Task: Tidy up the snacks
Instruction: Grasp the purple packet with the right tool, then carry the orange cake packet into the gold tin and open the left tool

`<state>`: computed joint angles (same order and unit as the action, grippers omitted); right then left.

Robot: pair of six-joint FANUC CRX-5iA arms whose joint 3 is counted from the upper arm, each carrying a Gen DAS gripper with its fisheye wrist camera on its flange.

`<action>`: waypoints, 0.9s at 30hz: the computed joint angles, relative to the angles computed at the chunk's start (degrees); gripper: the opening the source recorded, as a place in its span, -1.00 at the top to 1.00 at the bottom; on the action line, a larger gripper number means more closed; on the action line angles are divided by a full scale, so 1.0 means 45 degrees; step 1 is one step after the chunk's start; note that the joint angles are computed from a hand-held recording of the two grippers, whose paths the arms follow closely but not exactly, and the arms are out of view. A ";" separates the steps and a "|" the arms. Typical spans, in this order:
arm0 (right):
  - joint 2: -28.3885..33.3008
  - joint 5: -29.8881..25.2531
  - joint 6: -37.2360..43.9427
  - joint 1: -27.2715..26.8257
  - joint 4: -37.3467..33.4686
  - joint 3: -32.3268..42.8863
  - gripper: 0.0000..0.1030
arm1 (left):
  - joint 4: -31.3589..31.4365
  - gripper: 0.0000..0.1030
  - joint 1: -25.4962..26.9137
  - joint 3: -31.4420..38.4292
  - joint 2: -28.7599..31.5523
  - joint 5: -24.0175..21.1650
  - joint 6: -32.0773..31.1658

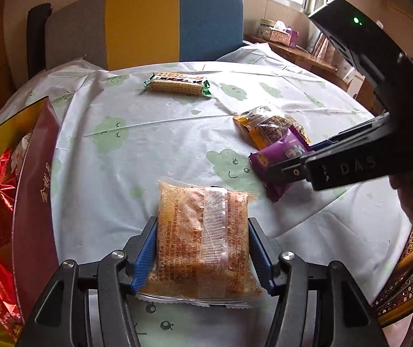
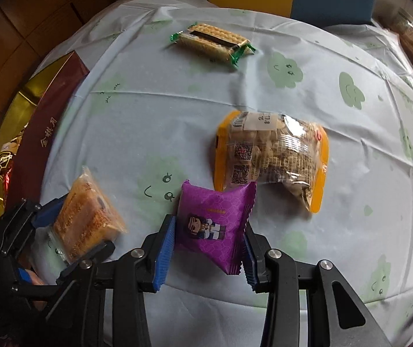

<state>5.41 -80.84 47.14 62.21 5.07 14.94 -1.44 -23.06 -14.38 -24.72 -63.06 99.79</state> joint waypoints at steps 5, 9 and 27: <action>0.0025 0.0086 -0.0048 -0.0019 0.0053 -0.0091 0.18 | -0.0317 -0.16 -0.0085 0.0323 -0.0107 -0.0483 0.0418; -0.0030 0.0039 -0.0059 0.0047 0.0166 -0.0161 0.18 | -0.0662 -0.16 -0.0103 0.0636 -0.0308 -0.0759 0.0726; 0.0150 0.0070 0.0072 0.0166 0.0485 -0.0111 0.18 | -0.1414 -0.16 0.0529 0.1268 -0.1048 -0.1641 0.1614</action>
